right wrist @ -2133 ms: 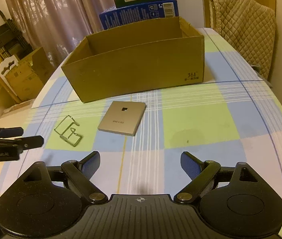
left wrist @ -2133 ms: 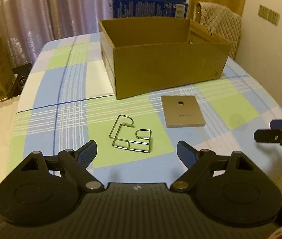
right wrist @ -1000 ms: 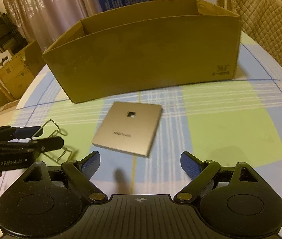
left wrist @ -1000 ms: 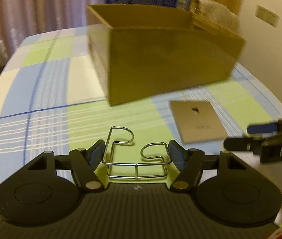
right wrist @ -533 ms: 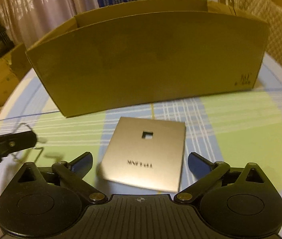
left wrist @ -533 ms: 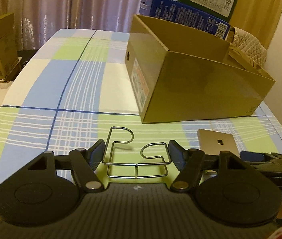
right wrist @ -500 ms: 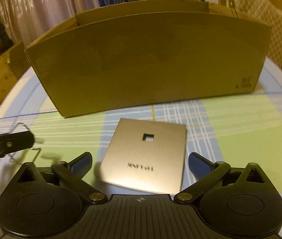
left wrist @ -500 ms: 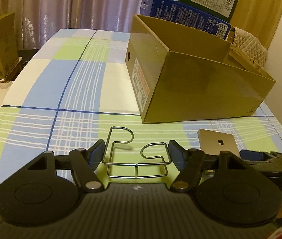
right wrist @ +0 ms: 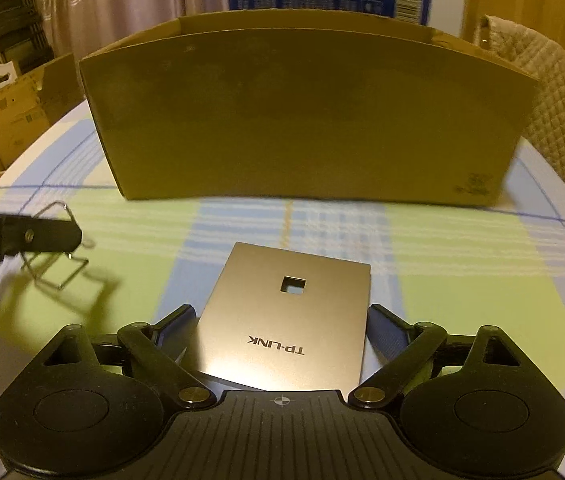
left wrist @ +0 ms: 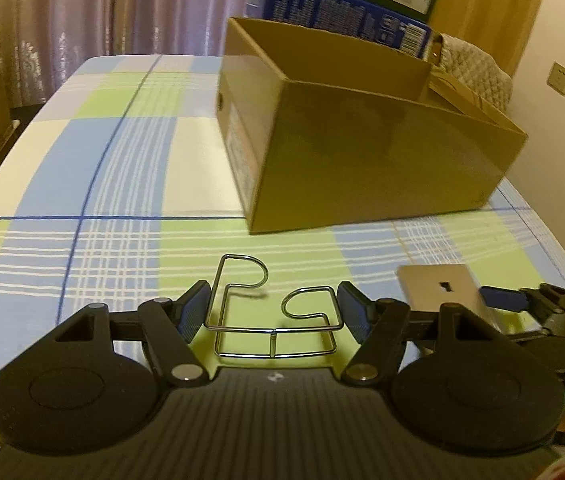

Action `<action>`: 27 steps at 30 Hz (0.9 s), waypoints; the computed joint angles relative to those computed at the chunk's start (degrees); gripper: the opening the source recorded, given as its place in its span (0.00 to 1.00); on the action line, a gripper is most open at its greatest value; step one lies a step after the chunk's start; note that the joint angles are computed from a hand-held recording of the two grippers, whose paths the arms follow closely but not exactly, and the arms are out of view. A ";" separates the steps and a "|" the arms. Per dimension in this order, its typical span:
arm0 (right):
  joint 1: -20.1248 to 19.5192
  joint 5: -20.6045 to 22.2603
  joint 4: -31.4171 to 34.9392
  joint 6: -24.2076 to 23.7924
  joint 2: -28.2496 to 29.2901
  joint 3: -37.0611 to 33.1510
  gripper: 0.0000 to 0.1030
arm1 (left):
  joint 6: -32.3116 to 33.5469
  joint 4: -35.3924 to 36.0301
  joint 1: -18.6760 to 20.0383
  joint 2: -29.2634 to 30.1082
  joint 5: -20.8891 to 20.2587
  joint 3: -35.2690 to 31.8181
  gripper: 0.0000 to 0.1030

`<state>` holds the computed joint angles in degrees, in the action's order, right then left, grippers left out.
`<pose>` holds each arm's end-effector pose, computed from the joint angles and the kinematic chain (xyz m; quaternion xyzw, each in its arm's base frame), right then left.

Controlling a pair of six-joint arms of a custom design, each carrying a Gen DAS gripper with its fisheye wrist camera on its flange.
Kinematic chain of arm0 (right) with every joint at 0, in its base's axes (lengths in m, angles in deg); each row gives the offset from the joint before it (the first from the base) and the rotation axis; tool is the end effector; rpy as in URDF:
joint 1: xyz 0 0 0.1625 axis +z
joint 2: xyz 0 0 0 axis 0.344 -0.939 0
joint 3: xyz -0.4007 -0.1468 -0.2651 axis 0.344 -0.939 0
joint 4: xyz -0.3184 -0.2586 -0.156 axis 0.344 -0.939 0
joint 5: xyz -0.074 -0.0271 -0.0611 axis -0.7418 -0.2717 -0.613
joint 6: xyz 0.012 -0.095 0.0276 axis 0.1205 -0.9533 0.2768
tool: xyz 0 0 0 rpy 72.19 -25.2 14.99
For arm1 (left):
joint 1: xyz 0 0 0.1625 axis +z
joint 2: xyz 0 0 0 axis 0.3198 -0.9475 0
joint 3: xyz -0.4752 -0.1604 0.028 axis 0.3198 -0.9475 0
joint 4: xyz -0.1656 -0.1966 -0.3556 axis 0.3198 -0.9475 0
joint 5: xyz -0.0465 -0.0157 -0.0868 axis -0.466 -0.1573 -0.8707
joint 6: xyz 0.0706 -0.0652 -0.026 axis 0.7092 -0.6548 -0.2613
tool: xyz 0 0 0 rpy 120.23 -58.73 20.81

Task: Organize rigid objects
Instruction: 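Grasp the wire stand with the left tool while the right tool grasps the TP-LINK plate, then lift the wire stand and TP-LINK plate and carry both over the box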

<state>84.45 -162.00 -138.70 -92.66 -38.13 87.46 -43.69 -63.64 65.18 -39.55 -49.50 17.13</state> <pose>0.2408 -0.7066 -0.1389 0.0316 -0.8322 0.3868 0.3959 0.0568 -0.8511 0.2127 0.3992 0.8871 -0.1850 0.1394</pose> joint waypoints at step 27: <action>1.64 -4.48 -4.88 5.49 -0.83 5.51 0.81 | 3.52 1.74 -0.61 -0.68 -1.09 2.45 0.63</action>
